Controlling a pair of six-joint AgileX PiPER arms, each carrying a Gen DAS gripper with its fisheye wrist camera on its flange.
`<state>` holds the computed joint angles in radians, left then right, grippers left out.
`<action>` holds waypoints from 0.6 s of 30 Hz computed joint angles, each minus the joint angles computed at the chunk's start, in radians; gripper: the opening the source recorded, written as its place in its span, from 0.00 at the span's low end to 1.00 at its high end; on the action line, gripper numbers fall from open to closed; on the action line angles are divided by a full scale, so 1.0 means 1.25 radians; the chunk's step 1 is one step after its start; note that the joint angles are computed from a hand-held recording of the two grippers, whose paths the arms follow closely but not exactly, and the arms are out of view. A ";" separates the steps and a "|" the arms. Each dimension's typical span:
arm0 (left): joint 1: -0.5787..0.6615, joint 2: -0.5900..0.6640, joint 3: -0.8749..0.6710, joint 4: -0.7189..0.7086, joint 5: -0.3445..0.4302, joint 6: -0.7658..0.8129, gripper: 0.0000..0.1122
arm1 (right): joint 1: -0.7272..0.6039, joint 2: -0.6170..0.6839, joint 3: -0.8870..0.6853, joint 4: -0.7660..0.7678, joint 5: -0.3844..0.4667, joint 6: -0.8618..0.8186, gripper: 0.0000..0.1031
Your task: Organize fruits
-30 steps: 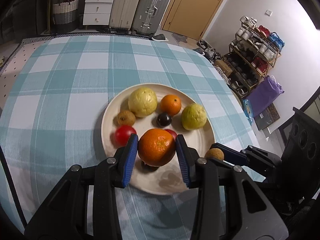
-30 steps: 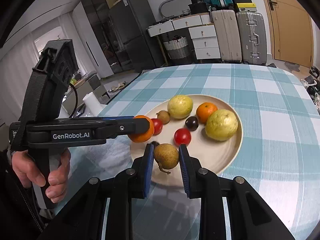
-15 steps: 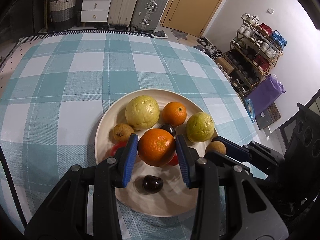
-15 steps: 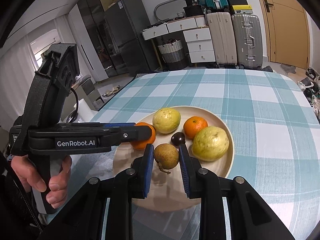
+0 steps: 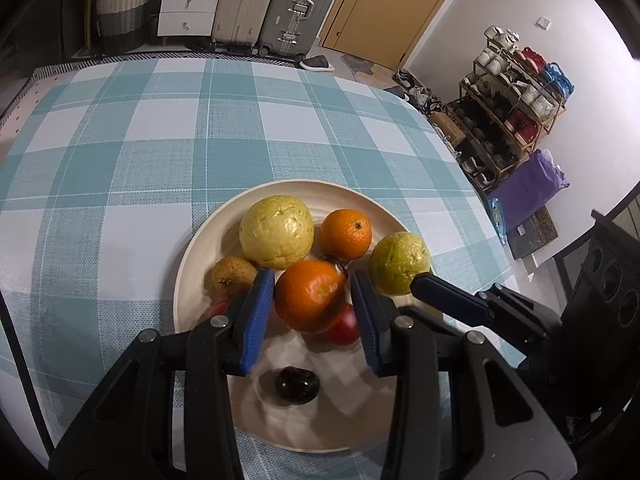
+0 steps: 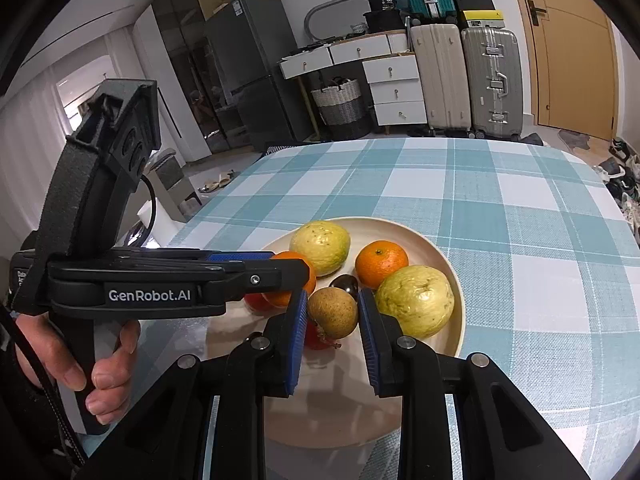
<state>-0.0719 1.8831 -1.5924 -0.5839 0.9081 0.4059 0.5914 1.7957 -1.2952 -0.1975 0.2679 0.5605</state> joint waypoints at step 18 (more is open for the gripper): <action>0.017 -0.151 0.142 -0.009 -0.077 0.032 0.33 | 0.029 -0.130 0.143 -0.492 -0.022 0.545 0.64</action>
